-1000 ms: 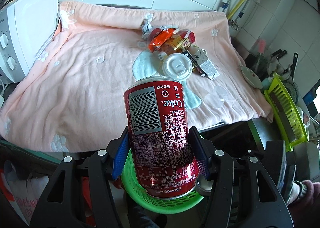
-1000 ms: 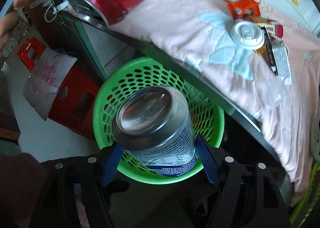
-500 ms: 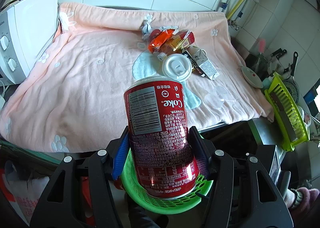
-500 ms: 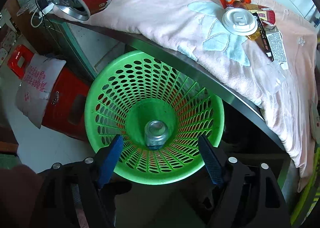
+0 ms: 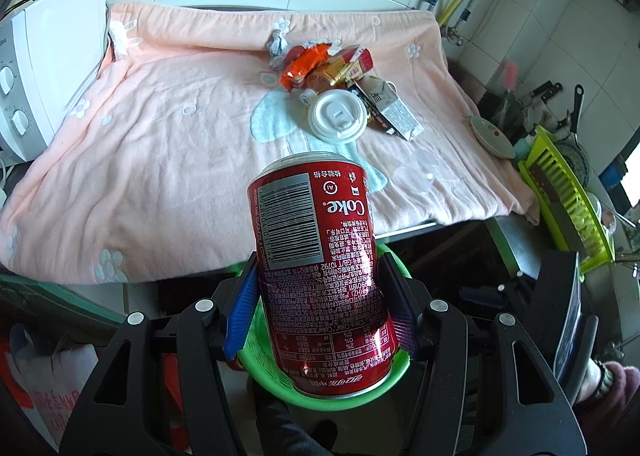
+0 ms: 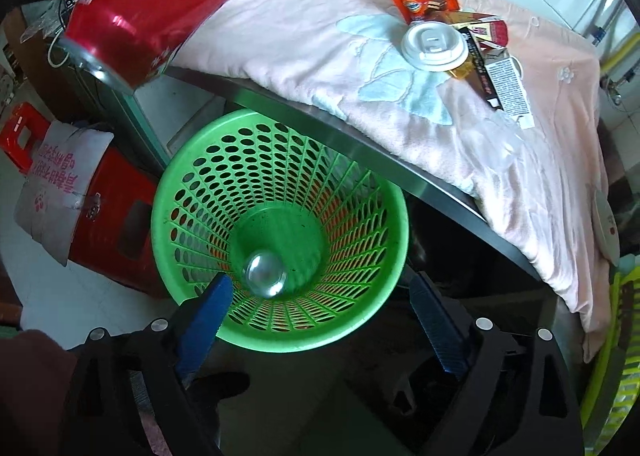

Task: Collect trash
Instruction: 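Lower the red Coke can into the wastebasket and open the left tool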

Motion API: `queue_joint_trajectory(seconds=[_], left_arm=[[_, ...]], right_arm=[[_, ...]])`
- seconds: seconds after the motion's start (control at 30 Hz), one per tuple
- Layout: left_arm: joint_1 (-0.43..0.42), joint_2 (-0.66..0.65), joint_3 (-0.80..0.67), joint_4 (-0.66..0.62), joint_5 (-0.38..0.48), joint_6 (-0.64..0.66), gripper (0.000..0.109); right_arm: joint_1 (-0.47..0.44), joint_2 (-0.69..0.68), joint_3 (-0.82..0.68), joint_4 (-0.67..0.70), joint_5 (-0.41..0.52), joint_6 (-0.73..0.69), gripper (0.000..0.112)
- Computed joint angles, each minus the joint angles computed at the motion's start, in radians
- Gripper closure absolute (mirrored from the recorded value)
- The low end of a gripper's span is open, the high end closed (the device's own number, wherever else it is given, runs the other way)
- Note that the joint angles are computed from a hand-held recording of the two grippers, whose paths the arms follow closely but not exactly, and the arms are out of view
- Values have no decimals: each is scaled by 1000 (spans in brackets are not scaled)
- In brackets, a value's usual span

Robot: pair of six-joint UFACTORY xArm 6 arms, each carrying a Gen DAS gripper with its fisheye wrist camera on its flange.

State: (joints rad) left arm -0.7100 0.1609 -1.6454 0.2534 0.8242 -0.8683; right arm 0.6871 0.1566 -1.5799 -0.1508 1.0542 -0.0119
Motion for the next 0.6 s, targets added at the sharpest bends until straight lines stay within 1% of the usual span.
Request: queue_joint_trajectory(seconds=[0.3,0.6], left_arm=[[-22,3,45,-60,2,25,51],[-37,43,30,-115,17,62,50]], right_arm=[[-2,-48,42,-56,-3,70,23],[-28,-84,71,-94,-8,139,23]])
